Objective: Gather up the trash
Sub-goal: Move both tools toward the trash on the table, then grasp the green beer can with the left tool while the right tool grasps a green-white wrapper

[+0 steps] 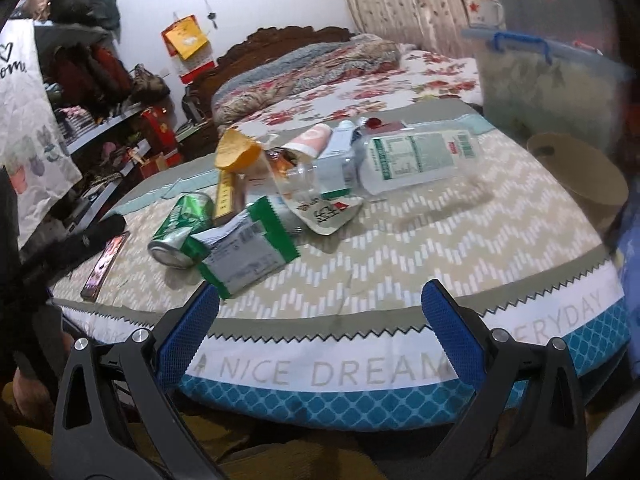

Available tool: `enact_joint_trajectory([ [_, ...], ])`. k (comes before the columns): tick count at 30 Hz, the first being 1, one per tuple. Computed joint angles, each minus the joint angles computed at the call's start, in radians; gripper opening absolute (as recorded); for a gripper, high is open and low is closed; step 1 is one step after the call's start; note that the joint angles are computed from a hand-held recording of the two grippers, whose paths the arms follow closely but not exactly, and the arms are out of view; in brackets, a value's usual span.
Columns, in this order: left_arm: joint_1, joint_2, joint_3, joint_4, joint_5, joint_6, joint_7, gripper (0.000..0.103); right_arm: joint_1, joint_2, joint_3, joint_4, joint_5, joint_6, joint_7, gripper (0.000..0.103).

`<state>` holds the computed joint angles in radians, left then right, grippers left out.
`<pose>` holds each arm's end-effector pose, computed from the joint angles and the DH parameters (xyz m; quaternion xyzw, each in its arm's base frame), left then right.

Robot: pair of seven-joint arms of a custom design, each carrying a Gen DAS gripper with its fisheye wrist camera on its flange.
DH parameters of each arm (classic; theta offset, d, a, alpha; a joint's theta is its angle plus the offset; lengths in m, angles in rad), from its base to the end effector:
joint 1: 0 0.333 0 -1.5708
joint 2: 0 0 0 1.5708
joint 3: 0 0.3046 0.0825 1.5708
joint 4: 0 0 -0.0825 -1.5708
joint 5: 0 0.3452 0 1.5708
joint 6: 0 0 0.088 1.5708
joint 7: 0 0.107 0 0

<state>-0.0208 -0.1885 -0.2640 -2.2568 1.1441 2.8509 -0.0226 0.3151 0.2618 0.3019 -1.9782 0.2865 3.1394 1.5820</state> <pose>0.4556 -0.1910 0.5082 -0.7082 0.5244 -0.3584 0.3083 0.5251 0.3226 0.4606 -0.7149 0.5427 -0.1107 0.4268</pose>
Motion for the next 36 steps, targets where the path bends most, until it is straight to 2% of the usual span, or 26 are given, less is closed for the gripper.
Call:
enact_joint_trajectory([
  [4, 0.031, 0.021, 0.005, 0.043, 0.196, 0.046, -0.139, 0.094, 0.012, 0.001, -0.020, 0.006, -0.011, 0.003, 0.008, 0.100],
  [6, 0.011, 0.033, 0.015, 0.063, 0.182, 0.029, -0.083, 0.094, 0.051, 0.000, -0.066, 0.005, -0.050, 0.034, 0.036, 0.100],
  [7, 0.001, 0.038, 0.018, 0.068, 0.169, 0.019, -0.058, 0.094, 0.097, -0.003, -0.119, 0.000, -0.085, 0.071, 0.065, 0.100],
  [8, -0.005, 0.037, 0.022, 0.065, 0.163, 0.017, -0.048, 0.094, 0.118, -0.002, -0.144, -0.001, -0.109, 0.099, 0.081, 0.100],
  [10, -0.018, 0.045, 0.033, 0.063, 0.111, 0.020, 0.001, 0.094, 0.161, 0.000, -0.191, -0.002, -0.151, 0.175, 0.100, 0.100],
  [11, -0.022, 0.051, 0.037, 0.064, 0.084, 0.023, 0.026, 0.094, 0.161, 0.002, -0.191, -0.003, -0.168, 0.205, 0.105, 0.100],
  [13, -0.029, 0.063, 0.042, 0.065, 0.020, 0.015, 0.083, 0.094, 0.113, 0.013, -0.137, -0.002, -0.218, 0.273, 0.118, 0.100],
  [15, -0.034, 0.068, 0.052, 0.057, -0.063, 0.013, 0.146, 0.094, 0.073, 0.024, -0.095, 0.009, -0.270, 0.282, 0.144, 0.100],
  [17, -0.034, 0.066, 0.060, 0.045, -0.141, 0.006, 0.202, 0.094, -0.014, 0.042, -0.004, 0.033, -0.340, 0.244, 0.187, 0.100],
  [19, -0.028, 0.059, 0.061, 0.030, -0.192, -0.010, 0.236, 0.094, -0.131, 0.065, 0.122, 0.049, -0.392, 0.196, 0.218, 0.100],
  [20, -0.023, 0.053, 0.060, 0.023, -0.209, -0.028, 0.248, 0.094, -0.155, 0.072, 0.151, 0.054, -0.398, 0.173, 0.221, 0.100],
  [23, -0.002, 0.034, 0.055, -0.002, -0.215, -0.057, 0.239, 0.094, -0.163, 0.081, 0.164, 0.079, -0.375, 0.098, 0.193, 0.100],
  [25, 0.010, 0.021, 0.055, -0.022, -0.232, -0.058, 0.233, 0.094, -0.122, 0.079, 0.119, 0.089, -0.360, 0.066, 0.180, 0.100],
  [26, 0.016, 0.014, 0.054, -0.032, -0.240, -0.059, 0.228, 0.094, -0.105, 0.080, 0.099, 0.094, -0.353, 0.057, 0.172, 0.098],
  [27, 0.022, 0.009, 0.051, -0.039, -0.241, -0.058, 0.223, 0.094, -0.099, 0.083, 0.092, 0.097, -0.344, 0.050, 0.161, 0.090],
  [30, 0.036, 0.004, 0.043, -0.049, -0.233, -0.047, 0.225, 0.094, -0.166, 0.111, 0.172, 0.119, -0.282, 0.002, 0.091, 0.071],
  [32, 0.040, 0.011, 0.036, -0.043, -0.227, -0.052, 0.237, 0.094, -0.215, 0.138, 0.234, 0.139, -0.230, -0.034, 0.040, 0.065],
  [34, 0.038, 0.024, 0.039, -0.033, -0.236, -0.054, 0.263, 0.094, -0.234, 0.164, 0.266, 0.167, -0.194, -0.069, -0.005, 0.065],
  [36, 0.031, 0.045, 0.054, -0.020, -0.279, -0.045, 0.312, 0.094, -0.216, 0.185, 0.259, 0.197, -0.178, -0.093, -0.034, 0.067],
])
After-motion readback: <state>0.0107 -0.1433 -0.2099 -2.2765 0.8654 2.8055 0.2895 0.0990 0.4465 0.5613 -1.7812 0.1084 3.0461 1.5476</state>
